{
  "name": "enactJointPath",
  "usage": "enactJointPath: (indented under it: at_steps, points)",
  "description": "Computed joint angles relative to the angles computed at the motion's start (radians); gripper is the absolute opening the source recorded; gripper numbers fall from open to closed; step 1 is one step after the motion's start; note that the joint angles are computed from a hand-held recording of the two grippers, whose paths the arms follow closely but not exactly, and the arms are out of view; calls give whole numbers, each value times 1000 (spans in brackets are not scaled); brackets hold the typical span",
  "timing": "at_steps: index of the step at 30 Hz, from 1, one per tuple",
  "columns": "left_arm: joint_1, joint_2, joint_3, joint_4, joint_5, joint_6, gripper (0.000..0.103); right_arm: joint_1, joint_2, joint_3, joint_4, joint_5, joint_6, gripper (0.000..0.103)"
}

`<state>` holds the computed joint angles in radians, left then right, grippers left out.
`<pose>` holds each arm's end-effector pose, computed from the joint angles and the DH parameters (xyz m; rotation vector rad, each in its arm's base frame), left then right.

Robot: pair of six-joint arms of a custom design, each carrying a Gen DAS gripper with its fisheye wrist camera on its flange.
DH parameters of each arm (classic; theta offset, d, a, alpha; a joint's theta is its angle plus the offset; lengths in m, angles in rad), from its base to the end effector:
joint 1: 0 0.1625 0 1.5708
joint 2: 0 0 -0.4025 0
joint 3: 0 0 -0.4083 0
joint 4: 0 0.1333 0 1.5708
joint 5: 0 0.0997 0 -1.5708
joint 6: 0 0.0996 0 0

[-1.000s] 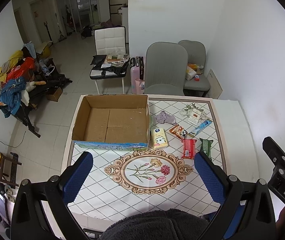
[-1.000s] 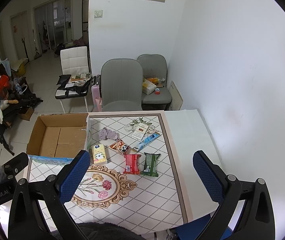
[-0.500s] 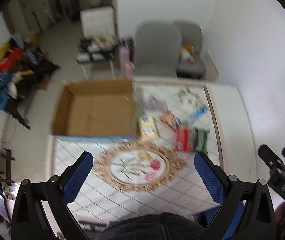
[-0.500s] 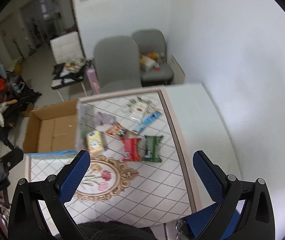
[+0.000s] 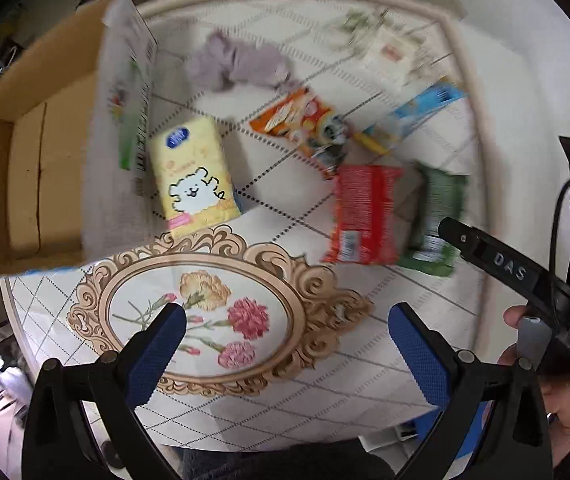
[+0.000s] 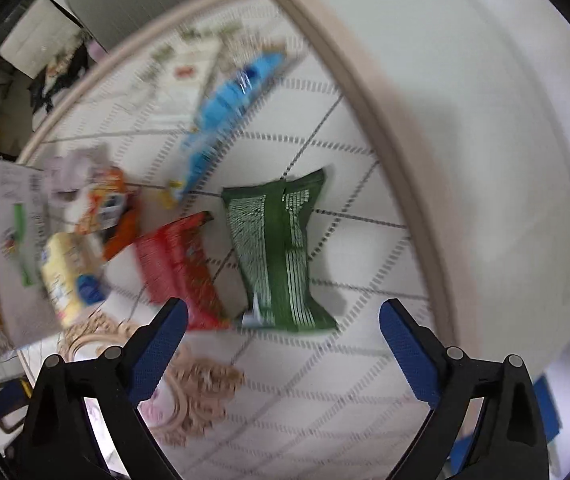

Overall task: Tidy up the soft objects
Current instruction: 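Grasp the red snack bag with the left gripper while the right grasps the green bag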

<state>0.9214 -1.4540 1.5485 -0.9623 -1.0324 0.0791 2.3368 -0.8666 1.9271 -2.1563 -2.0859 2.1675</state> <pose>-0.1399 -0.4891 0.3940 1.0655 2.1234 0.6484 0.4136 -0.3085 -0.0097 -1.5237 -2.0591 0.6054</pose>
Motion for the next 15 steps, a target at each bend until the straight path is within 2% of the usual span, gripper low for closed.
enactJointPath:
  at_steps: [2,3,4,5,6,8,11,14,15]
  points:
    - [9,18,37,-24,5,-3,103,-43,5,75,-153,34,-57,73]
    - [12,27,48,-27,8,-12,103,-62,10,111,-231,54,-85,54]
    - [21,45,48,-25,-10,-16,103,-64,15,136,-291,51,-94,50]
    - [27,60,54,-27,-22,-25,103,-57,15,146,-309,44,-84,48]
    - [28,67,63,-37,-24,-34,103,-50,11,145,-285,46,-70,44]
    - [30,77,87,-56,-56,-39,103,-34,8,134,-205,58,-39,43]
    - [22,86,152,-89,-78,-18,103,-5,12,190,-307,51,-42,43]
    - [7,83,234,-133,-39,-7,102,6,30,239,-409,27,-34,44]
    - [7,84,260,-150,-28,-3,97,5,28,251,-424,22,-28,46]
